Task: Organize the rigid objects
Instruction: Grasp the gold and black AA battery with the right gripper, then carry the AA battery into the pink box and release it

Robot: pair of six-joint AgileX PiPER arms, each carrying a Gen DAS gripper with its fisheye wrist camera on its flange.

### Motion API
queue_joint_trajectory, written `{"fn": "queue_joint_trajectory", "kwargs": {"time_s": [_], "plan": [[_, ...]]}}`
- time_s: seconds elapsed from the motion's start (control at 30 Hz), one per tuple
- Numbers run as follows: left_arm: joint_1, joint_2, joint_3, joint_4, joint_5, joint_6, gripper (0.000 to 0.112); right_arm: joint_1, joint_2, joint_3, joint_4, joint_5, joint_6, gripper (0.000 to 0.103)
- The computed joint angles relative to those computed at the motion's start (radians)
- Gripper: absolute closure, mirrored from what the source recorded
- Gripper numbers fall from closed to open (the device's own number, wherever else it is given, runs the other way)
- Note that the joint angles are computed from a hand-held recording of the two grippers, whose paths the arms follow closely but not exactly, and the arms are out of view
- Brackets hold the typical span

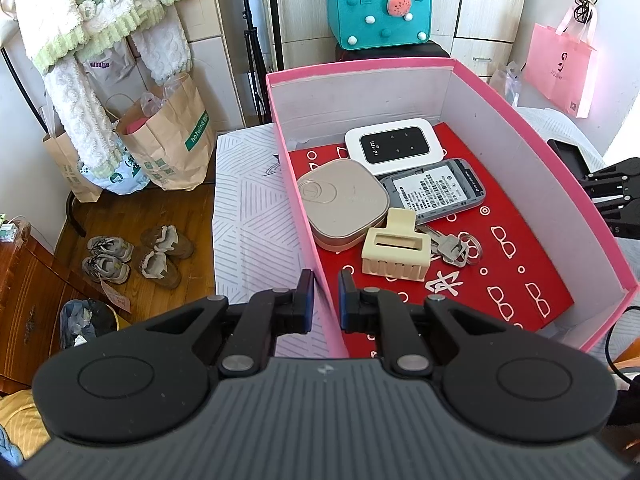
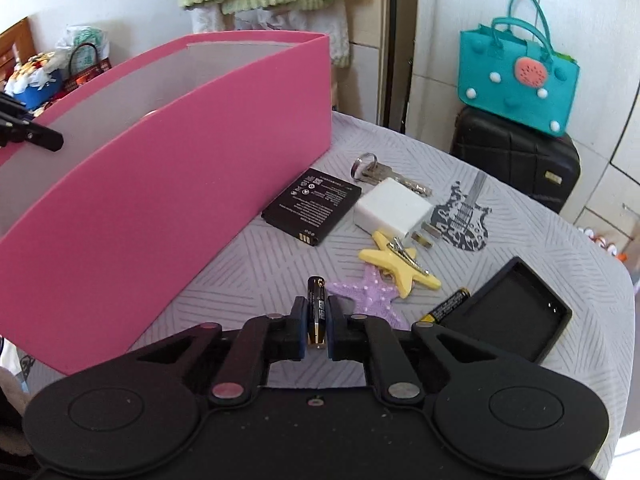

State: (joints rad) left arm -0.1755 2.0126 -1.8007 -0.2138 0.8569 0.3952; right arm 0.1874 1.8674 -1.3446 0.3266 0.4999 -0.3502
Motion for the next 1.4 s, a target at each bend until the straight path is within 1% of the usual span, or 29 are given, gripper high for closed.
{"fn": "queue_joint_trajectory", "kwargs": {"time_s": [0.2, 0.37, 0.47, 0.53, 0.6, 0.67, 0.9, 1.0, 1.07, 1.1, 1.23, 1.4], "plan": [[0.002, -0.002, 0.007, -0.006, -0.004, 0.006, 0.101, 0.005, -0.086, 0.042, 0.019, -0.036, 0.014, 0.092], [0.003, -0.005, 0.013, -0.014, -0.008, 0.007, 0.101, 0.01, -0.163, 0.015, 0.145, -0.028, -0.104, 0.092], [0.002, -0.003, 0.01, -0.01, -0.005, 0.006, 0.101, 0.017, -0.175, -0.033, 0.265, -0.004, -0.221, 0.092], [0.002, -0.005, 0.011, -0.013, -0.005, 0.006, 0.101, 0.018, -0.163, -0.081, 0.368, 0.045, -0.315, 0.092], [0.003, -0.005, 0.011, -0.012, -0.005, 0.006, 0.101, 0.029, -0.126, -0.146, 0.407, 0.107, -0.35, 0.092], [0.003, -0.004, 0.011, -0.013, -0.005, 0.008, 0.101, 0.06, -0.082, -0.217, 0.355, 0.149, -0.315, 0.092], [0.002, -0.004, 0.007, -0.004, 0.002, 0.007, 0.101, 0.168, 0.111, -0.484, 0.015, 0.293, -0.091, 0.092], [0.002, -0.004, 0.006, -0.005, 0.002, 0.006, 0.101, 0.182, 0.159, -0.545, -0.045, 0.348, -0.059, 0.091], [0.001, -0.006, 0.01, -0.005, 0.0, 0.005, 0.101, 0.182, 0.177, -0.571, -0.051, 0.372, -0.047, 0.091], [0.004, -0.006, 0.007, -0.008, 0.003, 0.007, 0.101, 0.18, 0.177, -0.57, -0.046, 0.372, -0.048, 0.091], [0.004, -0.009, 0.011, -0.008, 0.001, 0.007, 0.101, 0.164, 0.146, -0.519, 0.002, 0.321, -0.058, 0.091], [0.003, -0.011, 0.01, -0.001, 0.005, 0.002, 0.101, 0.13, 0.063, -0.404, 0.087, 0.236, -0.082, 0.091]]}}
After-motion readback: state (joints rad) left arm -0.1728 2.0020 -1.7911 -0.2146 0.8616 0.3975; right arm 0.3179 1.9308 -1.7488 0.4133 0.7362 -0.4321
